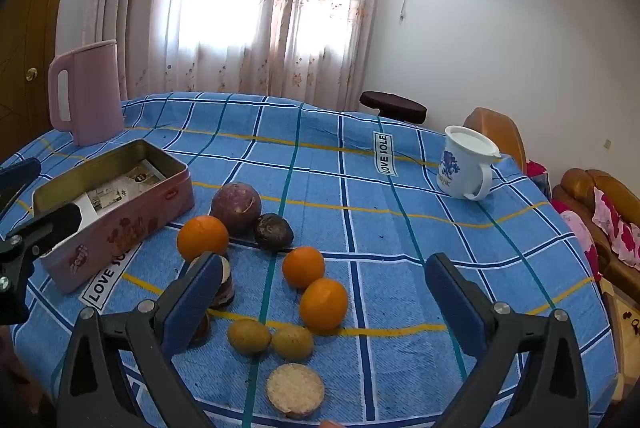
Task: Organize fruits
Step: 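Grasp the beige round biscuit with the right tool while the left tool grasps a dark brown cake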
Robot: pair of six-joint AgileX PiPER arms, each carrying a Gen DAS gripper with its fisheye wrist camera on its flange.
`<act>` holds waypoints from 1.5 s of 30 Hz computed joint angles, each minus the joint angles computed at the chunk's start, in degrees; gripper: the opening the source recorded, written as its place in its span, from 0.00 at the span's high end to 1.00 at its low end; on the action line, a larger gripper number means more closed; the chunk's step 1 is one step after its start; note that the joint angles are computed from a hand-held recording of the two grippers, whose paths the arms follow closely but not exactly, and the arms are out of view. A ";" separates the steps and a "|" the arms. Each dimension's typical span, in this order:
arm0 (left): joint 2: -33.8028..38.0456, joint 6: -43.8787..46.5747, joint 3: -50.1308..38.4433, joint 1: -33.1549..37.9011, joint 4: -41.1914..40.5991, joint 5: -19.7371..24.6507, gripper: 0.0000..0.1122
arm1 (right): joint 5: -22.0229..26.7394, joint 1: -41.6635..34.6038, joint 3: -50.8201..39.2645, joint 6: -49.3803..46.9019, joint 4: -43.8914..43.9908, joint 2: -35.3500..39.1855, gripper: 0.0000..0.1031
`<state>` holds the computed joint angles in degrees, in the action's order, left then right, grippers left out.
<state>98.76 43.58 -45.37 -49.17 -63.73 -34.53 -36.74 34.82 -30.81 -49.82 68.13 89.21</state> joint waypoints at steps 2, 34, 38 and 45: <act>0.43 0.53 -0.47 -0.50 -0.71 -0.23 0.08 | 0.70 -0.22 -0.15 0.27 -0.17 0.01 0.01; 4.65 -1.33 -2.35 -2.29 1.80 2.64 0.08 | -0.61 -1.86 7.05 12.81 -10.90 -0.47 0.01; 5.36 -1.04 -2.78 -2.90 2.09 3.22 0.08 | -1.06 -2.06 9.50 15.08 -12.98 -0.95 0.01; 7.69 -0.27 -4.88 -3.31 2.22 5.72 0.09 | 0.96 -5.53 11.40 26.55 -25.92 2.12 0.05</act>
<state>106.45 43.31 -50.25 -52.48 -61.51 -28.81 -35.78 29.30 -19.42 -23.27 42.21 91.33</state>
